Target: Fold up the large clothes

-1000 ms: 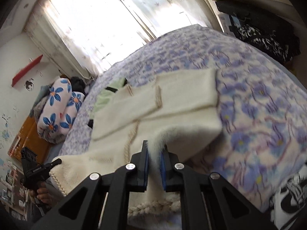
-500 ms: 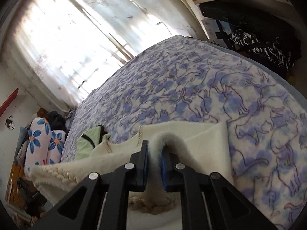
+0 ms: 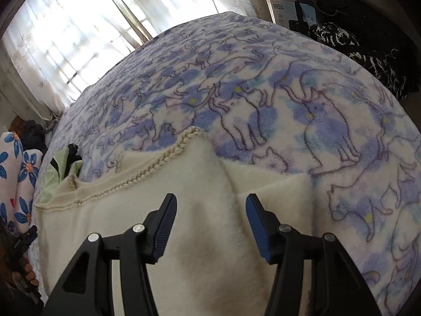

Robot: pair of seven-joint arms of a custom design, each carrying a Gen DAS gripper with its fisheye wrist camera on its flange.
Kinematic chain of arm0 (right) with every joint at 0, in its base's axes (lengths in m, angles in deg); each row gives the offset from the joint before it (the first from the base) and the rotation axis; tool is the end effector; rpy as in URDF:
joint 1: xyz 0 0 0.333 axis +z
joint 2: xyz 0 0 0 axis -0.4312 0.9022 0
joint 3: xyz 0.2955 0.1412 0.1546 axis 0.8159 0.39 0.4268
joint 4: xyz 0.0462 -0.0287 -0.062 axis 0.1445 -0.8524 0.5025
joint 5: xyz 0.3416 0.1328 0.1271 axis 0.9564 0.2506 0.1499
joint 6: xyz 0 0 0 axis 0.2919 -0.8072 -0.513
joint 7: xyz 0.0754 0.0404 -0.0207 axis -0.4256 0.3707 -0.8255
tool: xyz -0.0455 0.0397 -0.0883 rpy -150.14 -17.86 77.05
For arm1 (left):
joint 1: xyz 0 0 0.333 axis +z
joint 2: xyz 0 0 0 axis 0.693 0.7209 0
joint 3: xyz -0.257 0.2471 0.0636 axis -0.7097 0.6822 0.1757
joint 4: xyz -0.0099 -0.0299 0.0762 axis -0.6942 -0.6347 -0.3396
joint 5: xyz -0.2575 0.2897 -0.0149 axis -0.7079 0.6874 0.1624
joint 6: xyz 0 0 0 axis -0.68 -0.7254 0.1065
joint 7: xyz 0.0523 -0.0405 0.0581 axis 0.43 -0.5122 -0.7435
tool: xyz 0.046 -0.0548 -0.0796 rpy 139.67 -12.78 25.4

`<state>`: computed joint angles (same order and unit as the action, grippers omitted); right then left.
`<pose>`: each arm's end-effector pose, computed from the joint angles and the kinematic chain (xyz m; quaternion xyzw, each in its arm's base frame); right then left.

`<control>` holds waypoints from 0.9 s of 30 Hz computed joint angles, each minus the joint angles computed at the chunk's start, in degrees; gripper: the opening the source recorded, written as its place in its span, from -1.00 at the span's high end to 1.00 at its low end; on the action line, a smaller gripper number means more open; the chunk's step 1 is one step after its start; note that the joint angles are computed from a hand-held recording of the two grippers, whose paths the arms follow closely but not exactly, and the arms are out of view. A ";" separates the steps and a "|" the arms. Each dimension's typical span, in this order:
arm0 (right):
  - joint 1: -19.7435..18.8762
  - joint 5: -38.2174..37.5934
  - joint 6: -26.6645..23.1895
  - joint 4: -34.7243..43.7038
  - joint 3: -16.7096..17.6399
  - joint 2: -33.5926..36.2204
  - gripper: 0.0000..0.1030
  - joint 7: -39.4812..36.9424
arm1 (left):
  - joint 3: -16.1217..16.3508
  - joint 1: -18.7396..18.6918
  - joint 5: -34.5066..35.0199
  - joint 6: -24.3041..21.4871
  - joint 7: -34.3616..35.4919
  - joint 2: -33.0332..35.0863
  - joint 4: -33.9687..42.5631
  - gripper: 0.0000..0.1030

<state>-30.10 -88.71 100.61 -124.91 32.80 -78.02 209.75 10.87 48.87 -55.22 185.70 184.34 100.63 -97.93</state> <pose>0.4650 -0.0196 0.4714 -0.3732 0.8761 -0.1968 0.2334 0.7059 -0.0296 0.4879 -0.5748 0.7537 -0.3032 0.0982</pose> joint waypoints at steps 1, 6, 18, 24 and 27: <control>0.06 -0.19 -0.29 0.53 -0.18 0.76 -0.06 -0.97 | -0.02 -0.11 0.40 -0.16 0.36 0.61 0.45 -0.43; 1.46 1.96 0.00 4.17 -1.32 6.04 -0.03 -5.12 | 0.12 -1.23 1.80 3.36 -0.66 1.89 0.63 -0.14; -0.11 -25.05 -7.08 5.04 2.30 0.51 0.86 19.04 | -0.08 -2.65 4.23 4.18 -1.97 1.75 1.36 0.86; 3.38 -19.02 -17.59 10.13 1.57 7.85 0.82 13.90 | 2.36 -5.53 11.86 6.99 -7.32 4.53 1.95 0.82; 5.69 -20.26 -23.69 12.65 1.77 9.07 0.70 14.59 | 1.54 -4.58 11.39 6.84 -7.92 3.67 1.48 0.74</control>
